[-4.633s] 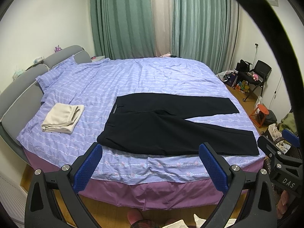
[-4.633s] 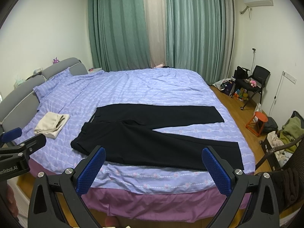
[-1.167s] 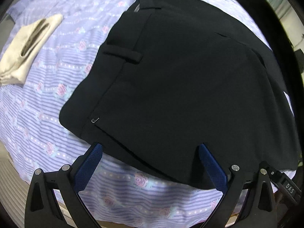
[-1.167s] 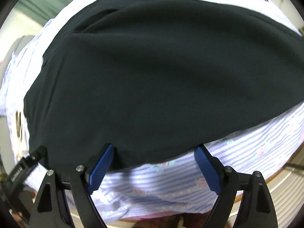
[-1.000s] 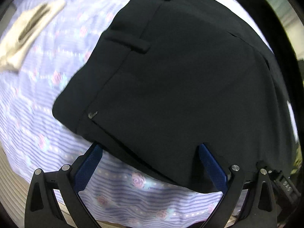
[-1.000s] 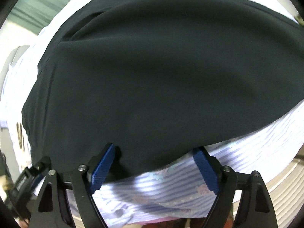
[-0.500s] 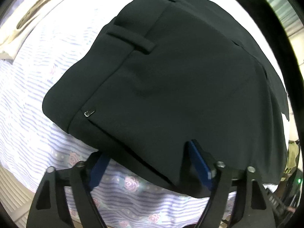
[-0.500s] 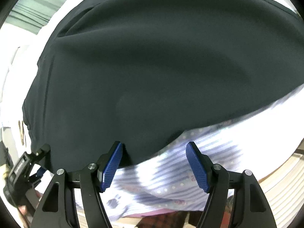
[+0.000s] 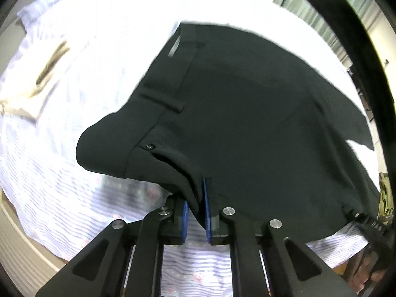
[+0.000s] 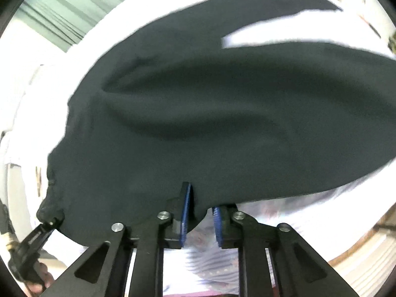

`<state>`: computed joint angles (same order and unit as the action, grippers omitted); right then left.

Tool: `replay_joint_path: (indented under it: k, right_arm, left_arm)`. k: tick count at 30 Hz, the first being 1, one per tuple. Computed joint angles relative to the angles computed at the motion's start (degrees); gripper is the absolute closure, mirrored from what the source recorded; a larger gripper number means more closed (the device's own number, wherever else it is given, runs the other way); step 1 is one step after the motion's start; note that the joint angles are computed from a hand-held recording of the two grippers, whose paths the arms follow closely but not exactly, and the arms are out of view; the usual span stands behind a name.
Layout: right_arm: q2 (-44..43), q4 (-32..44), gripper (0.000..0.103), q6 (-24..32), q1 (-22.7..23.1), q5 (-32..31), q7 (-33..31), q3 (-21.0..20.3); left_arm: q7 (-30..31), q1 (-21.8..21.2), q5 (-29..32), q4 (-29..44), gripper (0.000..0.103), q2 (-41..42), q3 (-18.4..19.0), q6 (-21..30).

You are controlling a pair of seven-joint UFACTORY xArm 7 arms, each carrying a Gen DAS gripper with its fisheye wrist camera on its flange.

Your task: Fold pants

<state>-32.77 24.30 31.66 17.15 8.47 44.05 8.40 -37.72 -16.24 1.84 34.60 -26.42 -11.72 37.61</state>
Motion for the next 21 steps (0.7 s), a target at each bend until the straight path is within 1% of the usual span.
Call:
replay_joint_path:
  k: [1,2,4,5,6,8,9,11,12,13,14,15,16,17,18,20,21]
  right_arm:
    - [-1.7,0.7,0.087,0.6,-0.9,-1.4,-0.2,0.2]
    - [-1.5,2.6,0.088,0.7,-1.9,-2.7,0.1,0.7]
    - [-1.4,5.0,0.089,-1.2,-3.7,-4.2,-0.5,0.2]
    - [-2.6,5.6,0.089,-1.3,-3.8,-6.0,-0.7,-1.3]
    - [-1.4,7.5,0.089,-3.3,-5.9,-6.3,-2.2,-0.5]
    - [3.7,11.6,0.09,-8.4,-7.8,-8.3,-4.9,-1.4]
    - [6.6,14.1,0.09,-10.3,-8.7,-9.2,-5.9,-1.4]
    - [11.5,18.1,0.091,-13.4,-9.0,-9.2,-8.6,-2.7]
    - [15.2,21.3,0.091,-15.3,-9.0,-9.2,-10.7,-3.5]
    - [17.2,23.2,0.091,-15.8,-9.5,-9.8,-12.0,-3.7]
    - [20.3,26.2,0.091,-16.2,-9.9,-10.2,-13.6,-4.0]
    - [23.0,28.8,0.091,-16.4,-9.7,-9.7,-15.6,-4.5]
    - [26.4,32.2,0.091,-16.0,-10.2,-10.6,-15.2,-4.0]
    - [29.3,35.2,0.091,-15.6,-10.0,-9.3,-17.2,-4.5]
    - [32.9,38.9,0.092,-15.2,-9.9,-9.3,-18.6,-4.4]
    - [35.7,42.2,0.092,-13.5,-10.2,-8.6,-20.9,-4.8]
    - [38.6,45.1,0.092,-12.6,-10.2,-8.2,-22.5,-4.8]
  left_arm:
    - [0.6,0.5,0.2,1.1,0.092,-0.3,-0.1,0.3]
    - [1.1,0.6,0.4,2.2,0.092,-0.8,0.1,0.5]
    - [1.4,1.6,2.1,5.2,0.092,-0.2,-0.6,-1.1]
    - [1.7,2.3,3.4,7.1,0.092,0.9,-0.9,-1.6]
    - [1.6,3.2,5.3,9.2,0.092,2.5,-1.6,-2.8]
    - [2.4,4.3,8.0,11.7,0.092,5.3,-1.5,-7.3]
    - [2.3,5.5,9.8,14.4,0.092,8.3,-1.8,-9.3]
    - [1.1,6.3,12.7,18.7,0.092,12.2,-2.4,-10.7]
    - [1.0,6.8,14.3,21.4,0.092,15.2,-2.1,-12.2]
    - [1.4,7.4,16.3,24.3,0.092,18.3,-1.9,-13.7]
    - [0.2,5.5,17.2,26.3,0.092,19.8,0.3,-13.2]
    - [1.5,6.1,18.8,30.5,0.092,23.7,0.3,-13.6]
    - [1.4,5.8,19.8,33.1,0.092,26.1,0.8,-13.2]
    - [1.9,5.7,20.2,35.8,0.092,28.7,1.3,-13.0]
    - [3.6,5.6,19.4,39.3,0.092,32.6,2.1,-13.1]
    - [5.3,4.4,18.5,46.2,0.092,38.9,4.1,-11.0]
    - [6.0,3.5,17.7,48.2,0.092,40.7,5.1,-10.2]
